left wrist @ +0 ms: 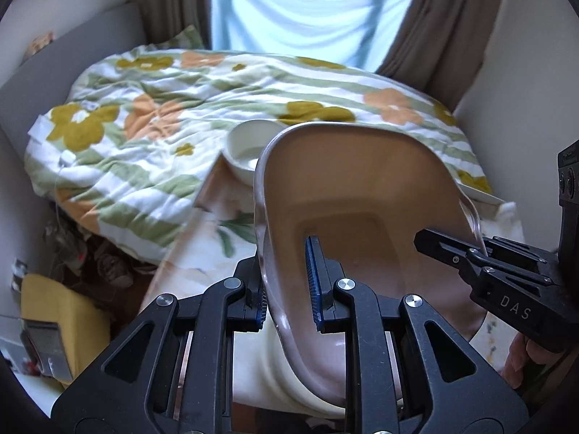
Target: Organize plates and bowls
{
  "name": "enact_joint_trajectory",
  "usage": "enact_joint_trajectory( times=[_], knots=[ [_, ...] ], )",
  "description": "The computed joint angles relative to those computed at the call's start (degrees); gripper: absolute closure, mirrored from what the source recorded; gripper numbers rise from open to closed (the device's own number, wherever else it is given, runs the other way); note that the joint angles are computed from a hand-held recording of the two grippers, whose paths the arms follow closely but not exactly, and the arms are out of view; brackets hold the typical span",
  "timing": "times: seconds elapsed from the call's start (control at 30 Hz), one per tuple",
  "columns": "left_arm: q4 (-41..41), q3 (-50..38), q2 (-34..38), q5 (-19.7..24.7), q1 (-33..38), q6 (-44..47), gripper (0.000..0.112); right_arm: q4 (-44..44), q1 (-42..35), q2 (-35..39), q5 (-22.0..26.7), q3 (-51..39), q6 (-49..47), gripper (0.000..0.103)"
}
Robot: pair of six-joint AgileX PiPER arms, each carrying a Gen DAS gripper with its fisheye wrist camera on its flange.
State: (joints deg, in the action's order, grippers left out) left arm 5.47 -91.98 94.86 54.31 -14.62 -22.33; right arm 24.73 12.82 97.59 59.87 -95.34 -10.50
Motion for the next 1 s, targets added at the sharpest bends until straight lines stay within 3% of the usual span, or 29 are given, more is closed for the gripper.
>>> enact_joint_trajectory(
  times=[0.17,0.37,0.6,0.83,1.0],
  knots=[
    [3.7,-3.8,0.6,2.2,-11.4,-6.9,0.096,1.0,-8.5,-10.4,0.5,8.6,-3.4,0.091],
    [4.0,-12.1,7.4,3.7,-22.0,-11.0,0.096,3.5,-22.7,-18.3,3.0,16.3,-10.0,0.091],
    [-3.4,-24.1,21.8,3.5,-28.9,-8.1,0.096,3.7,-35.8,-19.5,2.6,23.5,-15.5,0.091],
    [-6.3,-34.1,35.0,3.8,-31.4,-6.0,0.096,5.4,-42.0,-15.4,-5.8,31.9,-22.7,0.091],
    [-6.5,-39.1,41.3,4.9,-32.1,-5.5,0.096,8.2,-45.1,-12.7,-8.9,35.0,-27.5,0.091]
  ],
)
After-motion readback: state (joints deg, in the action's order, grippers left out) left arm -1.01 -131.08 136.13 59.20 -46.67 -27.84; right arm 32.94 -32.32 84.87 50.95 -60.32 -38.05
